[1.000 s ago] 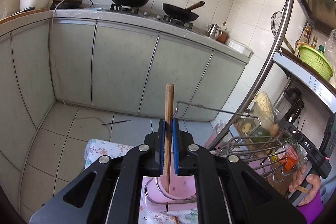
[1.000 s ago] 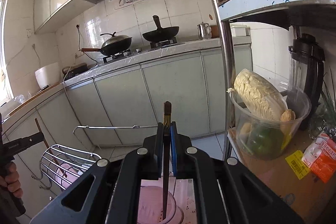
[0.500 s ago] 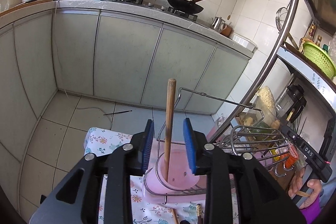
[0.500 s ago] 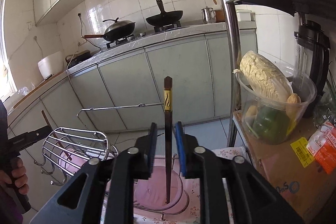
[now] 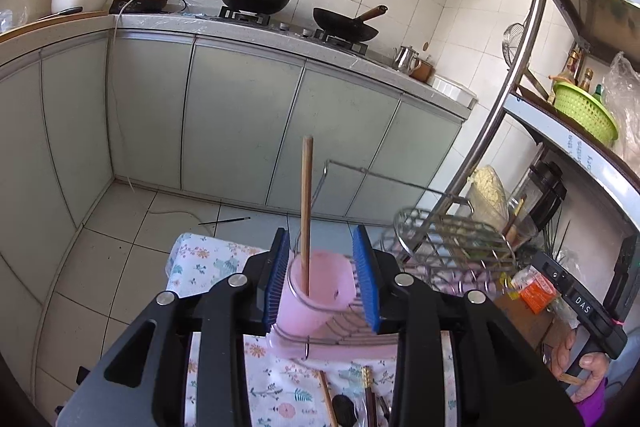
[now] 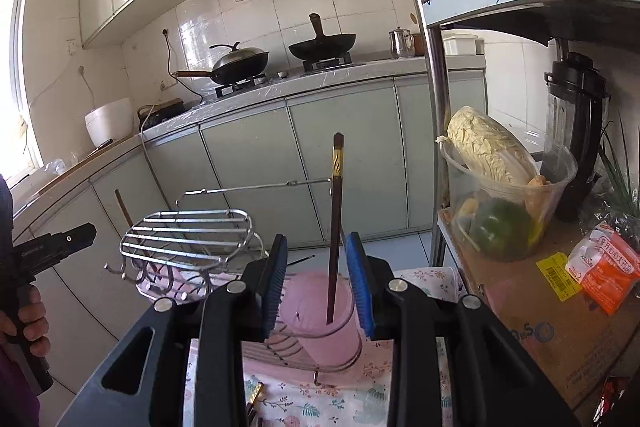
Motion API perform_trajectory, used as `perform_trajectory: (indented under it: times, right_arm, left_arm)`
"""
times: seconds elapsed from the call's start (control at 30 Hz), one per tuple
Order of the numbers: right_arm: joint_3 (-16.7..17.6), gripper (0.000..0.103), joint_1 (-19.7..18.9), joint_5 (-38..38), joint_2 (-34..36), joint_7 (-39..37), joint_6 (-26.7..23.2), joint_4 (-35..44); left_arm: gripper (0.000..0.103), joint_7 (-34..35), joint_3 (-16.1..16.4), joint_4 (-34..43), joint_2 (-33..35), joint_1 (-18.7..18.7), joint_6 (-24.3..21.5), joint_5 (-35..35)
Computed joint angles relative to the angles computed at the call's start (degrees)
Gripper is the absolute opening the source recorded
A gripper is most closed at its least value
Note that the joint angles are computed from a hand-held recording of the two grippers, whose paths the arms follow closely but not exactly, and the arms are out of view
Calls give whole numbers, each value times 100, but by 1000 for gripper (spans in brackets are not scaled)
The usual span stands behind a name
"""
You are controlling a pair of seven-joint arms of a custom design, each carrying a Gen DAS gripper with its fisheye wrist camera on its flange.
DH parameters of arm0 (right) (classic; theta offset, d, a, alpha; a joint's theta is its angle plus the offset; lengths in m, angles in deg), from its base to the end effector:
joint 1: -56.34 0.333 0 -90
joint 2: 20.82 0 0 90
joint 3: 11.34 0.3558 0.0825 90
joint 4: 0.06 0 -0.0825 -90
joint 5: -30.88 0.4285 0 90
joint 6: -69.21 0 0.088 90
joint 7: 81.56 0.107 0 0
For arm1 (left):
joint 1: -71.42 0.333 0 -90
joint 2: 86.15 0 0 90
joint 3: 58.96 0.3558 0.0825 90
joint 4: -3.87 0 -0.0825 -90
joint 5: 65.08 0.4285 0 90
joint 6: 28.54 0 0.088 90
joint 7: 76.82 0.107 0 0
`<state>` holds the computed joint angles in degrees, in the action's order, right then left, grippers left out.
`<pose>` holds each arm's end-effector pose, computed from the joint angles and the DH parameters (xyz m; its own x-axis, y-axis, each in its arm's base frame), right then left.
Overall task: Organize utensils
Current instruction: 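Lower both chopsticks into the pink cup and open both tools, then grasp another wooden chopstick with the left tool while the right grasps a dark chopstick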
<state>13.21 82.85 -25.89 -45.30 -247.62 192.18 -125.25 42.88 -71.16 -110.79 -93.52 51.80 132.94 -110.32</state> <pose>0.3152 0.3885 0.6298 -0.3213 -0.9155 -0.2422 -0.3552 0.3536 -0.8653 0.5284 -0.2952 0.6418 -0.5561 -0.7773 0.2943 -0.5742 0.1033 -0.8122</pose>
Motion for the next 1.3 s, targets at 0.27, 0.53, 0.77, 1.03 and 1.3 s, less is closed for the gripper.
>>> perform_trajectory:
  times: [0.27, 0.53, 0.77, 1.03, 1.3]
  right_arm:
    - [40, 30, 332, 482, 136, 253, 57, -247]
    - [-250, 30, 594, 1319, 394, 353, 911, -649]
    - [-248, 30, 675, 1432, 710, 412, 1739, -769]
    - [-405, 27, 953, 1721, 1543, -367, 2170, -354]
    - [-588, 15, 1126, 1799, 1947, -706, 1896, -66]
  left_arm:
    - [33, -148, 3, -651, -335, -54, -296, 183]
    - [33, -473, -38, -1024, -322, -66, -636, 537]
    - [33, -758, -98, -1122, -147, -26, -893, 786]
    - [33, -893, -166, -1107, 28, 5, -1045, 1026]
    - [33, -1325, -257, -853, 394, 65, -1317, 1608]
